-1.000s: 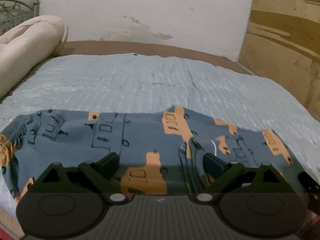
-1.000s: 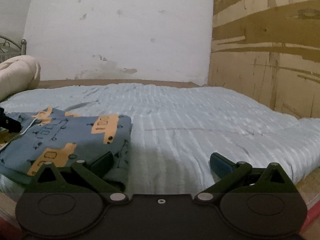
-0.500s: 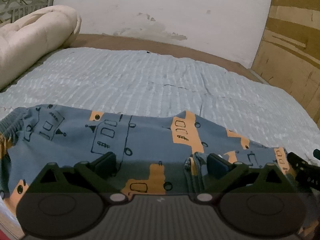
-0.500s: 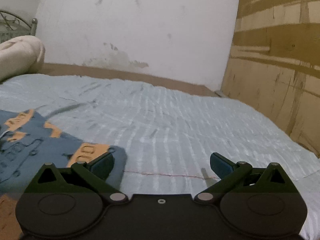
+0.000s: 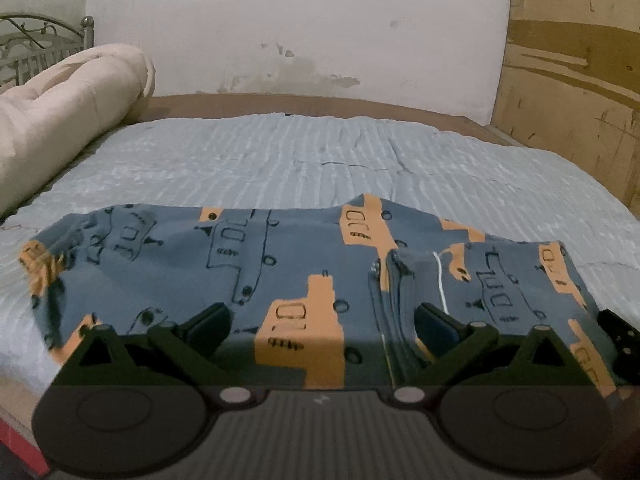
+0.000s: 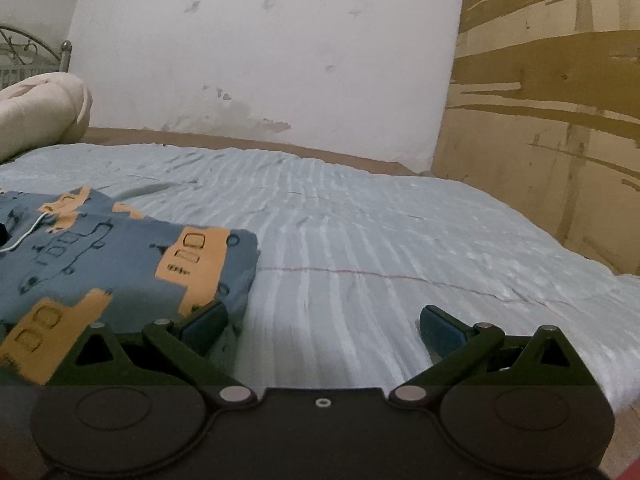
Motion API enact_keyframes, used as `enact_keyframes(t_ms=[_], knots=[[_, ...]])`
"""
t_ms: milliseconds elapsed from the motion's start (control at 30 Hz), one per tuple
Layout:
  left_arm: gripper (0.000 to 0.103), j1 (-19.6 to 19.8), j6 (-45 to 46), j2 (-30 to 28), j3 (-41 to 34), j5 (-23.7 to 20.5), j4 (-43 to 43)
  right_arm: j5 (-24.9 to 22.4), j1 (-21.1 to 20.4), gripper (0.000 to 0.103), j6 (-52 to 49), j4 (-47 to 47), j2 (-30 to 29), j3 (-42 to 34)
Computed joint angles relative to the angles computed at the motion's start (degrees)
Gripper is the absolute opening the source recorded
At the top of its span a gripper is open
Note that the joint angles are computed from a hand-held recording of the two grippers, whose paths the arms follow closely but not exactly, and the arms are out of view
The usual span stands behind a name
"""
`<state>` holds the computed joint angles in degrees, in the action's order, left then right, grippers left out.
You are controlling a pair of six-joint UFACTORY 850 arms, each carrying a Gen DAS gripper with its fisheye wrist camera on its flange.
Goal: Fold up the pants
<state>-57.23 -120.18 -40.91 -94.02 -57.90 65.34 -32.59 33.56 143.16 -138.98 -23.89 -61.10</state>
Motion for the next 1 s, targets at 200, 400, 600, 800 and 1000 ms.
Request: enact_keyframes(t_ms=[200, 400, 600, 800, 1000], knots=[[0.100, -1.3, 0.2, 0.2, 0.3, -1.9, 0.0, -3.8, 1.5, 0.102, -1.1, 0.8, 2.1, 3.7], [0.102, -2.5, -1.9, 1.4, 2.0, -2.0, -0.2, -6.7, 1.8, 0.102, 2.2, -0.4, 2.0, 4.9], [0.102, -3.4, -2.2, 1.8, 2.7, -3.2, -0.5, -9.8, 2.1, 0.102, 5.8, -2.5, 1.9, 6.2], [0.102, -4.1, -1.8, 2.4, 3.1, -4.6, -2.2, -12.7, 2.7, 0.102, 6.3, -2.8, 1.8, 7.3], [0.102, -5.1, -3.1, 4.2, 4.6, -6.3, -3.8, -17.0, 3.4, 0.102, 6.9, -3.7, 2.0, 8.7]])
